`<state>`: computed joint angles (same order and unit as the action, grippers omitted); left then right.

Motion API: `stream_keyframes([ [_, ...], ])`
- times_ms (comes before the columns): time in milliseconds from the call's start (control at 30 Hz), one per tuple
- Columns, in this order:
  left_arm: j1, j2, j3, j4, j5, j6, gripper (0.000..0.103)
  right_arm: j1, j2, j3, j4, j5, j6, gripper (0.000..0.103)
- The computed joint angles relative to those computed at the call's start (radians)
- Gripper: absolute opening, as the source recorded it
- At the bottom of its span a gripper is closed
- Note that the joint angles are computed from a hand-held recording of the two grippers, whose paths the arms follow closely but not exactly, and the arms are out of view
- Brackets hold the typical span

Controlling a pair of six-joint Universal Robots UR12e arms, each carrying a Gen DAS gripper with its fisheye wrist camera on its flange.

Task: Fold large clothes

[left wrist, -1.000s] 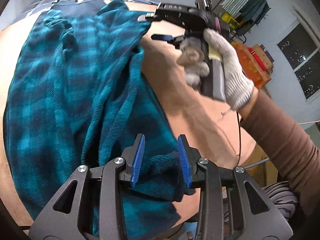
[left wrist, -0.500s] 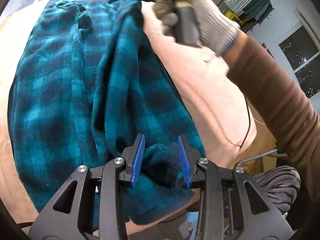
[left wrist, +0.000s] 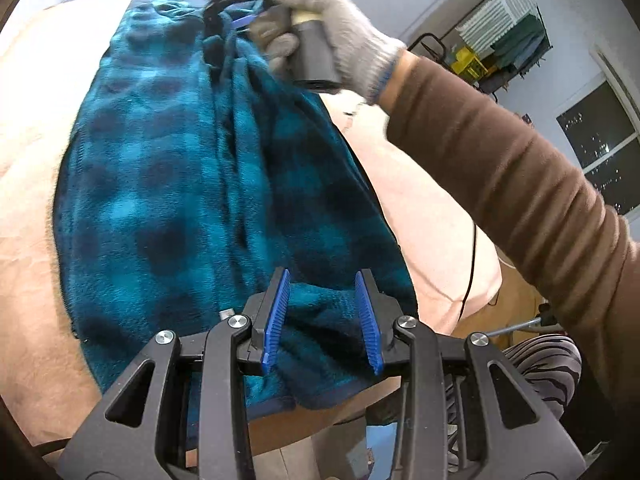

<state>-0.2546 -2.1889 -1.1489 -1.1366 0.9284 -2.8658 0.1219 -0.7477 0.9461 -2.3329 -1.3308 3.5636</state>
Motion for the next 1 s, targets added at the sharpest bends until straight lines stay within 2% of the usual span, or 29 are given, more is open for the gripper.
stream_keyframes([
  [67, 0.007, 0.005, -0.007, 0.011, -0.007, -0.003, 0.034, -0.017, -0.039, 0.074, -0.113, 0.055, 0.031, 0.047],
  [133, 0.01, 0.005, -0.007, 0.015, -0.012, -0.006, 0.034, -0.027, -0.092, 0.164, -0.223, 0.044, 0.062, 0.04],
  [167, 0.013, 0.006, -0.009, 0.018, -0.018, -0.008, 0.034, -0.026, -0.109, 0.191, -0.248, 0.021, 0.063, 0.037],
  [200, 0.015, 0.006, -0.009, 0.018, -0.023, -0.008, 0.034, -0.023, -0.126, 0.215, -0.253, -0.011, 0.049, 0.03],
  [233, 0.016, 0.006, -0.009, 0.02, -0.026, -0.008, 0.034, -0.014, -0.144, 0.23, -0.217, -0.064, 0.005, 0.026],
  [300, 0.017, 0.01, -0.015, 0.022, -0.031, 0.0, 0.034, -0.003, -0.159, 0.251, -0.203, -0.112, -0.064, 0.025],
  [333, 0.018, 0.009, -0.012, 0.02, -0.031, 0.006, 0.034, -0.003, -0.165, 0.271, -0.23, -0.103, -0.073, 0.025],
  [467, 0.012, 0.021, -0.025, 0.03, -0.017, 0.027, 0.034, -0.022, -0.16, 0.294, -0.363, -0.003, 0.04, 0.032],
  [500, 0.011, 0.026, -0.03, 0.035, -0.013, 0.027, 0.034, -0.025, -0.153, 0.288, -0.391, 0.01, 0.078, 0.029],
  [533, 0.01, 0.028, -0.032, 0.035, -0.012, 0.028, 0.034, -0.028, -0.151, 0.284, -0.415, 0.012, 0.12, 0.019],
  [600, 0.011, 0.029, -0.032, 0.035, -0.013, 0.026, 0.034, -0.021, -0.141, 0.247, -0.347, -0.028, 0.132, 0.008],
  [667, 0.013, 0.027, -0.029, 0.033, -0.016, 0.017, 0.034, -0.001, -0.12, 0.185, -0.201, -0.117, 0.08, 0.006],
  [733, 0.016, 0.027, -0.029, 0.035, -0.019, 0.008, 0.034, 0.014, -0.099, 0.149, -0.129, -0.15, 0.025, 0.006],
  [833, 0.018, 0.028, -0.033, 0.046, -0.015, 0.001, 0.034, 0.017, -0.055, 0.095, -0.066, -0.111, 0.017, 0.007],
  [900, 0.02, 0.031, -0.037, 0.057, -0.008, -0.003, 0.034, 0.025, -0.015, 0.039, -0.012, -0.134, 0.008, 0.01],
  [933, 0.021, 0.033, -0.04, 0.063, -0.006, -0.006, 0.034, 0.026, -0.009, 0.032, -0.006, -0.136, 0.001, 0.01],
  [1000, 0.025, 0.035, -0.042, 0.064, -0.012, -0.011, 0.034, 0.015, -0.013, 0.033, -0.004, -0.094, 0.024, 0.011],
])
